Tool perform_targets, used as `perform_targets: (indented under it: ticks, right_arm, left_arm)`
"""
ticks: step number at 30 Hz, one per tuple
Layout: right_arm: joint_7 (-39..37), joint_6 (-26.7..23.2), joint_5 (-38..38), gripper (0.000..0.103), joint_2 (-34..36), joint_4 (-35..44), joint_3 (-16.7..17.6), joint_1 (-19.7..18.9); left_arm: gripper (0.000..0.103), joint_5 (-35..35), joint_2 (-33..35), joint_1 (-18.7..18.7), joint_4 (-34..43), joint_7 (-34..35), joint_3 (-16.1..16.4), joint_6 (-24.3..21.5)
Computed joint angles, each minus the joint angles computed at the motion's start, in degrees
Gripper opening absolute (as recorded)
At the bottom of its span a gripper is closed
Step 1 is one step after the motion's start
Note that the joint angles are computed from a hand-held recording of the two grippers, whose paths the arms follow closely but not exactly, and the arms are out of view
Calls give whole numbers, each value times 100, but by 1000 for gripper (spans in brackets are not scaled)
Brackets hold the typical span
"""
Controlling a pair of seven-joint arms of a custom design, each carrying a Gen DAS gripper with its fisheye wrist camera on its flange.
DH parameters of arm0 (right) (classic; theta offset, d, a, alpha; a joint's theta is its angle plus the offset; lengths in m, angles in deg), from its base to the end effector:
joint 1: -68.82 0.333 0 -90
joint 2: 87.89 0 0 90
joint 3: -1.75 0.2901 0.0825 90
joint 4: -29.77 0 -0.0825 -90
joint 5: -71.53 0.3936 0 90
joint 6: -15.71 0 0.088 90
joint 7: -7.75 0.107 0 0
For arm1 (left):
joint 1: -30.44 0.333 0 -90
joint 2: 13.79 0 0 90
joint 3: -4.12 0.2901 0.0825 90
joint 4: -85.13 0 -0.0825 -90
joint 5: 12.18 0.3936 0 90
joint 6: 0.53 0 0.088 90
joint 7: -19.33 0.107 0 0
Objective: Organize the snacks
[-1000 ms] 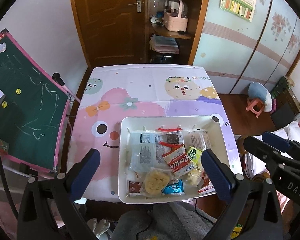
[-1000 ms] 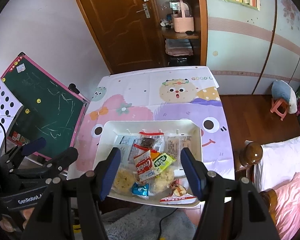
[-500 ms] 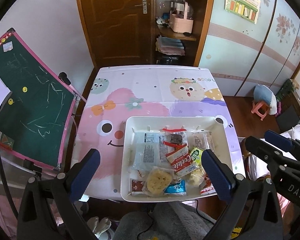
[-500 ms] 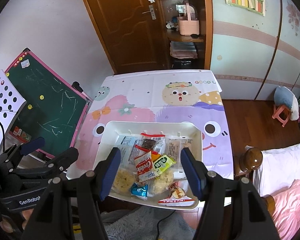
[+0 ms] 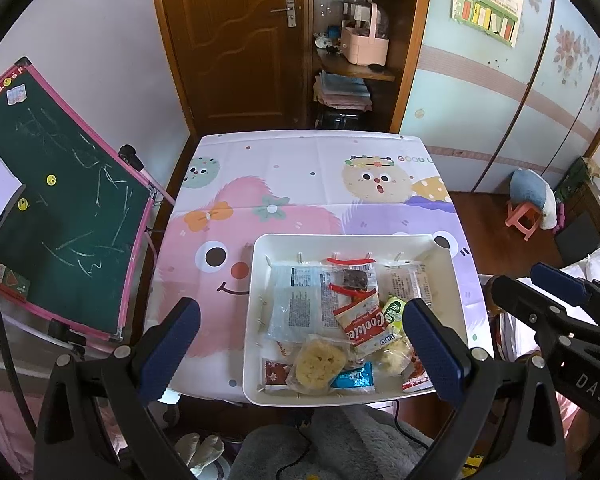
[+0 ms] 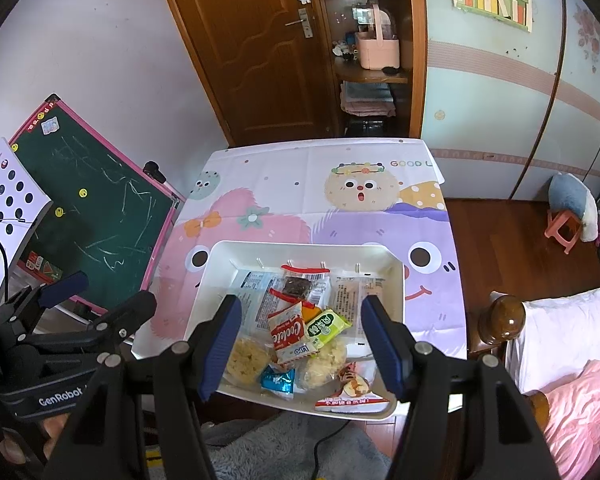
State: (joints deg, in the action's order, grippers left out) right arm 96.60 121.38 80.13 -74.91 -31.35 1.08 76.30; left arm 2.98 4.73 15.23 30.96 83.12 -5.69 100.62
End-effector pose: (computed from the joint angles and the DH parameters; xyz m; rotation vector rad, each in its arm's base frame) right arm 0.6262 0.0880 0.7401 -1.9720 1.7131 -0.3469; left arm 0.6074 -0.2281 0.7296 -1.9788 1.8662 -0.5524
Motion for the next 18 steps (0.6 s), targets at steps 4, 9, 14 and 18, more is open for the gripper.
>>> perform_targets:
  ticks: [4, 9, 14, 18]
  right_arm:
    - [7, 0, 1, 63, 9, 12, 1, 4]
    - [7, -5, -5, 63, 18, 26, 1, 8]
    - [34, -9, -15, 63, 33, 48, 1, 18]
    - [37, -11, -18, 63, 39, 53, 2, 20]
  left_arm:
    - [101, 23, 0, 2, -3, -3, 10, 3]
    - [101, 35, 19, 28, 27, 32, 21, 2]
    - [101, 42, 37, 20, 65, 30, 25, -25]
    - [101, 47, 110, 12, 171, 40, 31, -55]
